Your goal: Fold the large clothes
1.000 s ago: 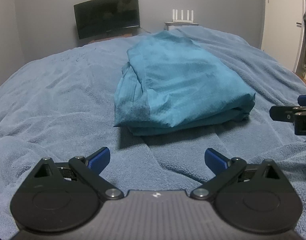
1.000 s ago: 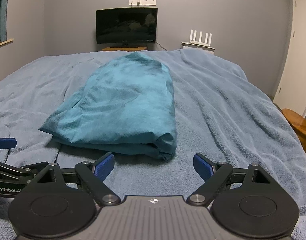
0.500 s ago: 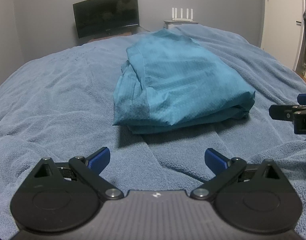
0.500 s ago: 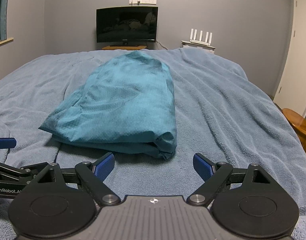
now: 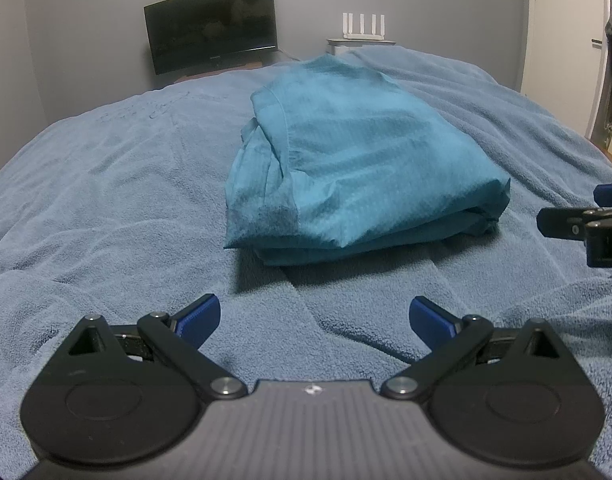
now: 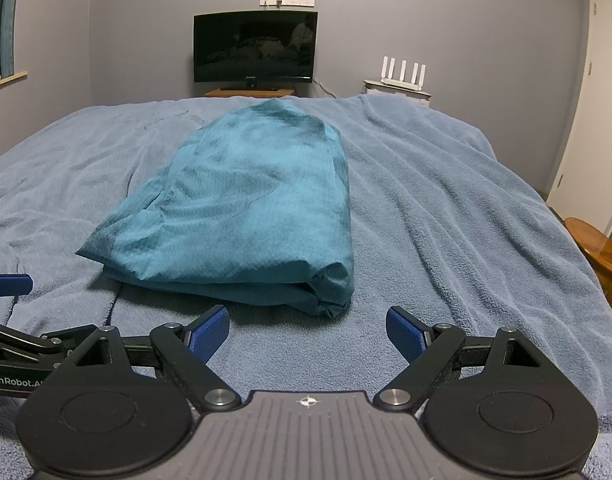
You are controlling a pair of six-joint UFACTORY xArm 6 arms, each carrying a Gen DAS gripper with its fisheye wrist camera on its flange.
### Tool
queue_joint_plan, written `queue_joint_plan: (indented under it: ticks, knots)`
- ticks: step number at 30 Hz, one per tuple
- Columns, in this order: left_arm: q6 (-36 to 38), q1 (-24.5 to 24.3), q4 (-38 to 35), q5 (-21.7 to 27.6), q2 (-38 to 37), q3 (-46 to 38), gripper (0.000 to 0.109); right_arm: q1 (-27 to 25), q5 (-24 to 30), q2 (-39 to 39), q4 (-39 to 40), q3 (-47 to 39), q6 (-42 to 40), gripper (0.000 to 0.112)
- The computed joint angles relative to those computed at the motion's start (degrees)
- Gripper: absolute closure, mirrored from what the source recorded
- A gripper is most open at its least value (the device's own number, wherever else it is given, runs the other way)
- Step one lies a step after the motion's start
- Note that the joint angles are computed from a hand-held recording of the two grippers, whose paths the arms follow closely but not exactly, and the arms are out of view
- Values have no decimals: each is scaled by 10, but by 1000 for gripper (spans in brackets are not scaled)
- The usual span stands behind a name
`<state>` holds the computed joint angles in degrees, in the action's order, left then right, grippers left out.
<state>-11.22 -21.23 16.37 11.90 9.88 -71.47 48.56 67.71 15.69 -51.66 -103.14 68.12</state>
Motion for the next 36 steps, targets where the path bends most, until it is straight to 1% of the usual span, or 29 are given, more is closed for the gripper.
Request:
queue_joint_plan:
  ticks: [29, 36]
  knots:
    - [0, 0, 0, 1, 0, 0, 7, 0, 1, 2, 1, -2, -2, 25]
    - [29, -2, -32, -1, 0, 3, 7, 0, 2, 2, 1, -3, -2, 25]
